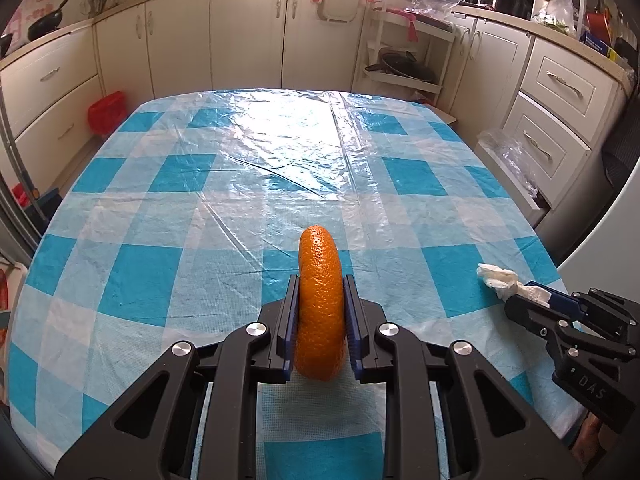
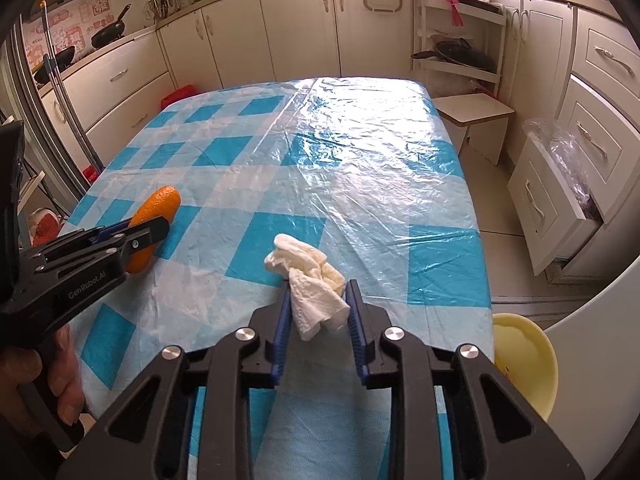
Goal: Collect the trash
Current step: 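Carry the orange and tissue with both grippers over the yellow bucket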
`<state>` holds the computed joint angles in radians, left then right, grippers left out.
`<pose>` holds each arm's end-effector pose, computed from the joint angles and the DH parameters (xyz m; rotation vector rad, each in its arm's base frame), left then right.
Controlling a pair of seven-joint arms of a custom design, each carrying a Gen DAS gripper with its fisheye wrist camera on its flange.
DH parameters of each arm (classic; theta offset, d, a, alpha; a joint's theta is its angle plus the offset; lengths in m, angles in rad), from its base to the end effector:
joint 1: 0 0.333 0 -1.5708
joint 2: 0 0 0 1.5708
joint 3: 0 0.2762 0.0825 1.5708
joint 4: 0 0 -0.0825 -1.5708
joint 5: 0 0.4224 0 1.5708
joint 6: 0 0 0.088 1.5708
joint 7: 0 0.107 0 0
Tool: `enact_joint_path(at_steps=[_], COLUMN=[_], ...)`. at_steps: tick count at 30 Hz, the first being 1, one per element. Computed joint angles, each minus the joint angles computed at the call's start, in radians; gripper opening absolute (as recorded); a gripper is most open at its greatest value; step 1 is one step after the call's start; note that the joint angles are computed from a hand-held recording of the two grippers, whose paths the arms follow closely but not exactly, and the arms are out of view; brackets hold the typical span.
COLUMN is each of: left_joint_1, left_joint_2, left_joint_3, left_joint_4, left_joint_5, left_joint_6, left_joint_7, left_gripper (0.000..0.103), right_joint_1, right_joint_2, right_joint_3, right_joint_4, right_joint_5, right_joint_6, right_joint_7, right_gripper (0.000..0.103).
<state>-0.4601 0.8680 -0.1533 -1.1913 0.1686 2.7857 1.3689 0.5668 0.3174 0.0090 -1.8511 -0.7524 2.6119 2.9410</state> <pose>0.6829 -0.4404 0.3069 -1.4324 2.2786 -0.9526 0.5643 0.3838 0.3364 -1.6126 2.0137 -0.5642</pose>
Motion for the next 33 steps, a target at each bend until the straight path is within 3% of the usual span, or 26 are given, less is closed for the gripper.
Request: enact_joint_path(at_steps=[5,22,27,33], left_joint_1=[-0.009,-0.042,-0.062,-0.103], left_joint_2=[-0.013,-0.052,-0.066,-0.069], left_joint_3=[0.011,-0.05,-0.087,-0.113], left_joint_4=[-0.017,-0.05,-0.06,-0.054], left_joint_5=[0.016,0.013,-0.004,-0.021], left_joint_6=[0.013,0.032,0.035,0.025], left_joint_7=[-0.011,0.101,0.159,0.215], left_gripper=[0.019,0.019,0.019,0.019], right_joint_1=[0.005,-0.054,-0.093,-0.136], right_joint_2=[-0.023,-0.172,-0.254,-0.344], right_joint_3=[-0.008,0.024,0.056,0.105], right_joint_4=[-0.021,-0.176,-0.26,-0.335], right_joint_5=[-0.039,-0.205,-0.25,-0.244], right_joint_6=[0.012,0.031,-0.003,-0.112], right_joint_7=[0.035,0.249,0.328,0.362], right_gripper=[0.025,0.025,0.025,0.025])
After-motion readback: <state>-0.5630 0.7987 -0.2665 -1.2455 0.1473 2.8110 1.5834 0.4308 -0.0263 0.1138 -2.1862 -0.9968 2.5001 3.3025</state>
